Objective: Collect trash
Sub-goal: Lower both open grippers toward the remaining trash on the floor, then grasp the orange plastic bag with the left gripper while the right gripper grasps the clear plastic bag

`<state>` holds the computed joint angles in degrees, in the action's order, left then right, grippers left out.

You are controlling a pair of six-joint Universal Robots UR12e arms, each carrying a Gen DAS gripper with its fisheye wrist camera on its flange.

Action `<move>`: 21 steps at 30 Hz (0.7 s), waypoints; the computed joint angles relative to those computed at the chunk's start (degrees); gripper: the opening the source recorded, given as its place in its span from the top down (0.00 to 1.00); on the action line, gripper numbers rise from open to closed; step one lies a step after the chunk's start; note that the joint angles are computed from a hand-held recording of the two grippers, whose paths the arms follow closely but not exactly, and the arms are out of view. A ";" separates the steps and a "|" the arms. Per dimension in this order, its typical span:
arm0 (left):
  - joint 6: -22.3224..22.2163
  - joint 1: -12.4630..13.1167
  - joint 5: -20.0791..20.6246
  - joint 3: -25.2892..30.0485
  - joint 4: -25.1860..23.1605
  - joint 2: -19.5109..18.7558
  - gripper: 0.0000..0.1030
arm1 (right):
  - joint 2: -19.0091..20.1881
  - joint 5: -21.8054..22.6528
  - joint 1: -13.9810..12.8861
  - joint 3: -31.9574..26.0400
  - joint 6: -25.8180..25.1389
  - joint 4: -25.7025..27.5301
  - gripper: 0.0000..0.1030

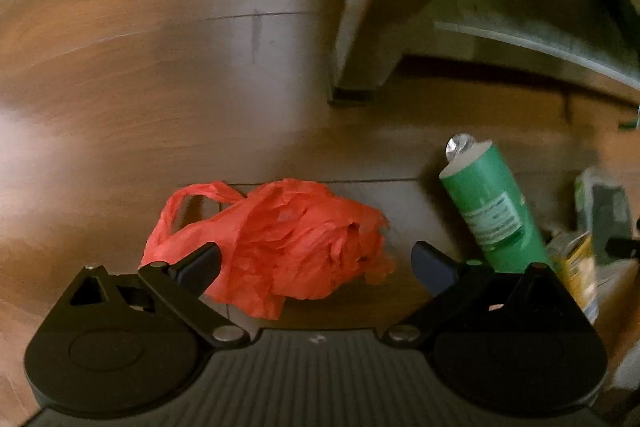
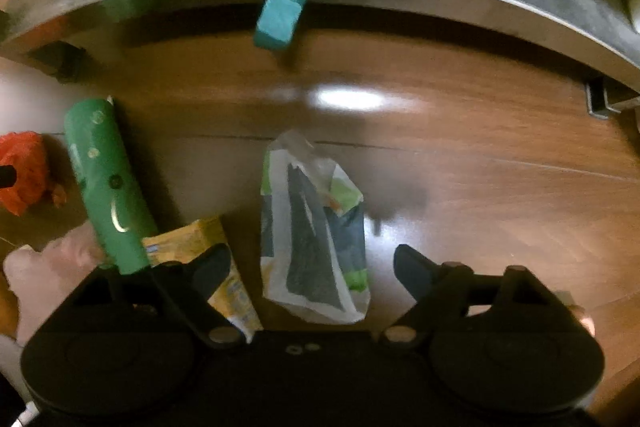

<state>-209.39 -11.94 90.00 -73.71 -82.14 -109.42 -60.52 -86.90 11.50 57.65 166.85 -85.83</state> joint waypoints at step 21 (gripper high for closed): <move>0.33 -1.39 1.36 -2.75 4.43 0.42 0.44 | 0.31 -3.67 1.05 1.56 -0.86 -0.94 0.90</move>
